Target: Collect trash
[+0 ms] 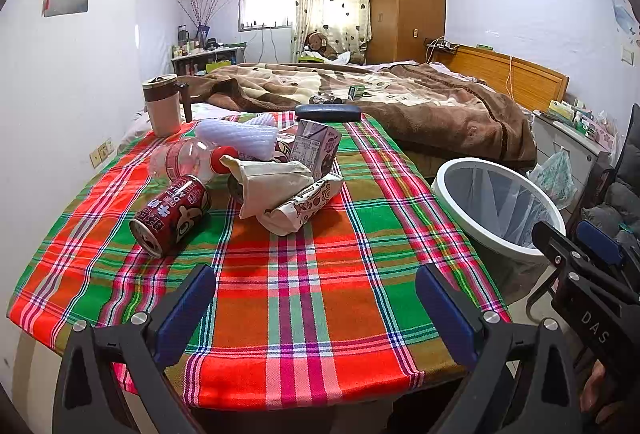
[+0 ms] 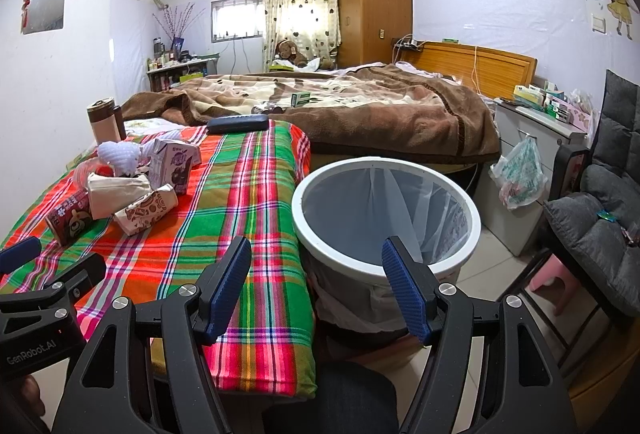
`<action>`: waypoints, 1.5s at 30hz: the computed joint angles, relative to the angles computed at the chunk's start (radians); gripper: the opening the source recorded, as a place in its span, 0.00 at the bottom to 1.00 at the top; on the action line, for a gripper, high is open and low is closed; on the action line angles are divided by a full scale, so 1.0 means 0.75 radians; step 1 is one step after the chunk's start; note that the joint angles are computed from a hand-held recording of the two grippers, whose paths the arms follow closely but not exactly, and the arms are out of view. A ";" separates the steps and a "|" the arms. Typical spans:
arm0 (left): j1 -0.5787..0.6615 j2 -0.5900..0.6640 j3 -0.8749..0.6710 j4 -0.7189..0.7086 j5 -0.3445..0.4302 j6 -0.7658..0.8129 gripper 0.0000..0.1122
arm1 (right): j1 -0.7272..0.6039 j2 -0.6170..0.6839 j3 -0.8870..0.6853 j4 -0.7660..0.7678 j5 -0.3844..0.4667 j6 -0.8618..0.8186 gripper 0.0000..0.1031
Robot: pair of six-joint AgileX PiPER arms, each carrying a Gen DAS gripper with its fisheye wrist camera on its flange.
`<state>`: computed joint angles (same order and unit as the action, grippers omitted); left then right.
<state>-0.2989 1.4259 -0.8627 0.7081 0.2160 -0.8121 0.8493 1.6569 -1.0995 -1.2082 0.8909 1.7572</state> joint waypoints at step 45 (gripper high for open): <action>0.090 0.034 -0.026 -0.128 -0.014 0.136 0.90 | -0.034 0.036 -0.033 -0.002 -0.076 -0.034 0.67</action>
